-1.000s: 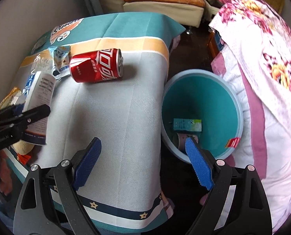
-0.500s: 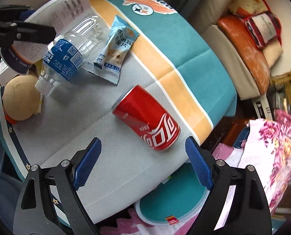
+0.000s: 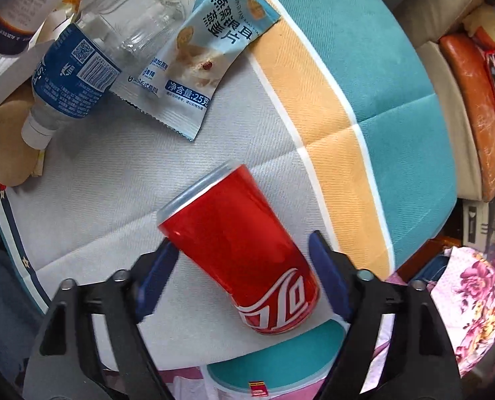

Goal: Collect trash
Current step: 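Lift white cup with left tool while right tool grasps red Coca-Cola can, then release can into bin with right tool while left tool releases white cup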

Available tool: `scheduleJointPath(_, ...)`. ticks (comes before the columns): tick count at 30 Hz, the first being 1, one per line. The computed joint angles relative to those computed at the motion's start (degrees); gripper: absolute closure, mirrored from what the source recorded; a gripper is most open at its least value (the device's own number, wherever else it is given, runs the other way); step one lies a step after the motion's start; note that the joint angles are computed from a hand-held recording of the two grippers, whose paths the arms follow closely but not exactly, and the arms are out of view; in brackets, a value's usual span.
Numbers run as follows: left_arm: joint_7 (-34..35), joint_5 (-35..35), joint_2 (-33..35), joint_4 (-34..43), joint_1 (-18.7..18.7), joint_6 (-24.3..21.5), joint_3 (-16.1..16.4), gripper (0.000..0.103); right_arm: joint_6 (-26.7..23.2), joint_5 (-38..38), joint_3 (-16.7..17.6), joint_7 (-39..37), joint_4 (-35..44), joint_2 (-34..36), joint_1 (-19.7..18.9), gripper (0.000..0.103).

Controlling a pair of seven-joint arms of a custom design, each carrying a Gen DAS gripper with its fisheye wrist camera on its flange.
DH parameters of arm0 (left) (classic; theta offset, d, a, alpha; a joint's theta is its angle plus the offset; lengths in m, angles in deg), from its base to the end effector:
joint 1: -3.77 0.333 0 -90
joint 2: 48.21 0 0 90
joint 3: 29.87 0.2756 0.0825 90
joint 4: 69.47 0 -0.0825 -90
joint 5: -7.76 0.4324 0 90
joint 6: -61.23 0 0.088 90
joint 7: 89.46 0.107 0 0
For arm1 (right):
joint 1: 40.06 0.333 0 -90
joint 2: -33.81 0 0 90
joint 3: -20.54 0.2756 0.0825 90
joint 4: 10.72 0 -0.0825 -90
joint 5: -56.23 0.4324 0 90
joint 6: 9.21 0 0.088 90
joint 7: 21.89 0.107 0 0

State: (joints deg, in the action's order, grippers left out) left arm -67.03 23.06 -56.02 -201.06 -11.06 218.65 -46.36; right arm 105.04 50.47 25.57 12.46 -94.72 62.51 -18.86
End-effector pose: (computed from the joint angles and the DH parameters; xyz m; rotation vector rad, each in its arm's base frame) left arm 0.4908 -0.3124 0.4002 -2.3826 1.5673 -0.8644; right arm 0.6578 0.3082 0.3410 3.1069 -0.1759 0.0787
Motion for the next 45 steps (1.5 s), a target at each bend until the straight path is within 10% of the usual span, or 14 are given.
scheduleJointPath(28,4.1,4.4,19.8,23.7,-9.9,-6.9,0.3,0.049,19.7,33.8,-4.7,18.2,-35.6,-28.9,-13.1,0.054)
scheduleJointPath(45,21.0,-0.6,56.9,75.8,-23.8,-23.1,4.3,0.049,24.3,41.1,-10.0,19.2,-39.8,-31.8,-19.3,0.054)
